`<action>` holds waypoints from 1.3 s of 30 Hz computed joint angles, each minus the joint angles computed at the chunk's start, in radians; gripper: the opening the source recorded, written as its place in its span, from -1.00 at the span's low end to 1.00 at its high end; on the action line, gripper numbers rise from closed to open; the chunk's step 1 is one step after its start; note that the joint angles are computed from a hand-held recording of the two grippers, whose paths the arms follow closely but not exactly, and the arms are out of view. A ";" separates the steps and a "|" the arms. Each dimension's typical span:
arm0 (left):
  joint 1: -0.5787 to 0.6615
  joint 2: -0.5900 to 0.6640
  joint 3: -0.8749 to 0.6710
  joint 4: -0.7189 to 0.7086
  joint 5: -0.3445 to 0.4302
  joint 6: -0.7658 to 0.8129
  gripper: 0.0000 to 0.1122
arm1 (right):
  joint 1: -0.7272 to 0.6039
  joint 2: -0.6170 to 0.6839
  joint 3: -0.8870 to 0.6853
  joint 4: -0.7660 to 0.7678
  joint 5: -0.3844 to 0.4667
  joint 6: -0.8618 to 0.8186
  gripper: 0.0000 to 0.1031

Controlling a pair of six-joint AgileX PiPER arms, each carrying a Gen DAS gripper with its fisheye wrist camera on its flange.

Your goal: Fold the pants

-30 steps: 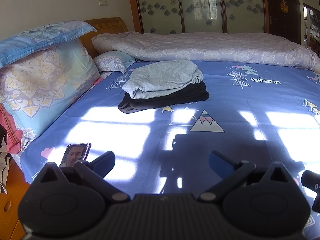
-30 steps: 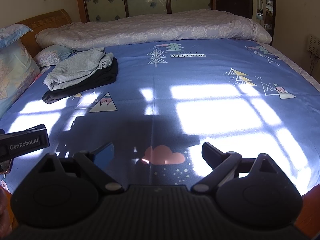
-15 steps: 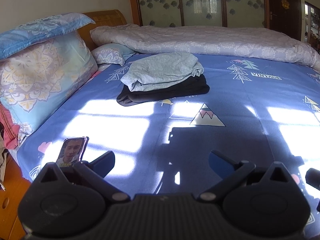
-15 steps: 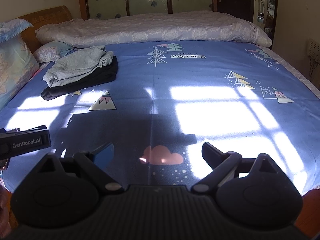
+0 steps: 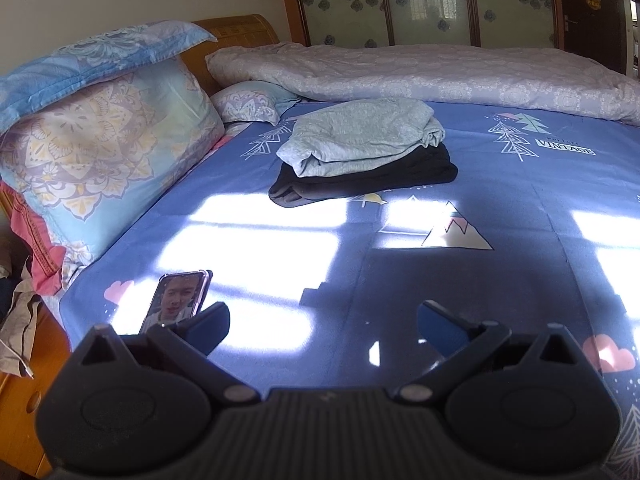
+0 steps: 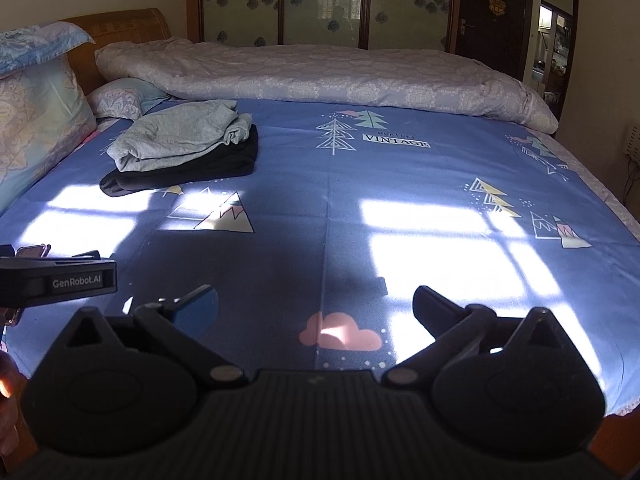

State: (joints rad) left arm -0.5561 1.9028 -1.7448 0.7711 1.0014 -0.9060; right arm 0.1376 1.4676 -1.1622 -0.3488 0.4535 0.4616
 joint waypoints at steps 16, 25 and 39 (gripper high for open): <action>0.019 0.002 0.003 -0.071 -0.026 0.066 0.83 | 0.019 0.016 -0.014 0.016 0.017 -0.012 1.00; 0.016 0.003 0.004 -0.069 -0.023 0.067 0.83 | 0.022 0.018 -0.012 0.020 0.018 -0.009 1.00; 0.013 0.003 0.002 -0.069 -0.019 0.066 0.83 | 0.021 0.016 0.005 0.036 0.008 -0.024 1.00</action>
State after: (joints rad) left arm -0.5428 1.9058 -1.7423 0.7024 0.9824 -0.8403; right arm 0.1587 1.4836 -1.1572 -0.3128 0.4613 0.4373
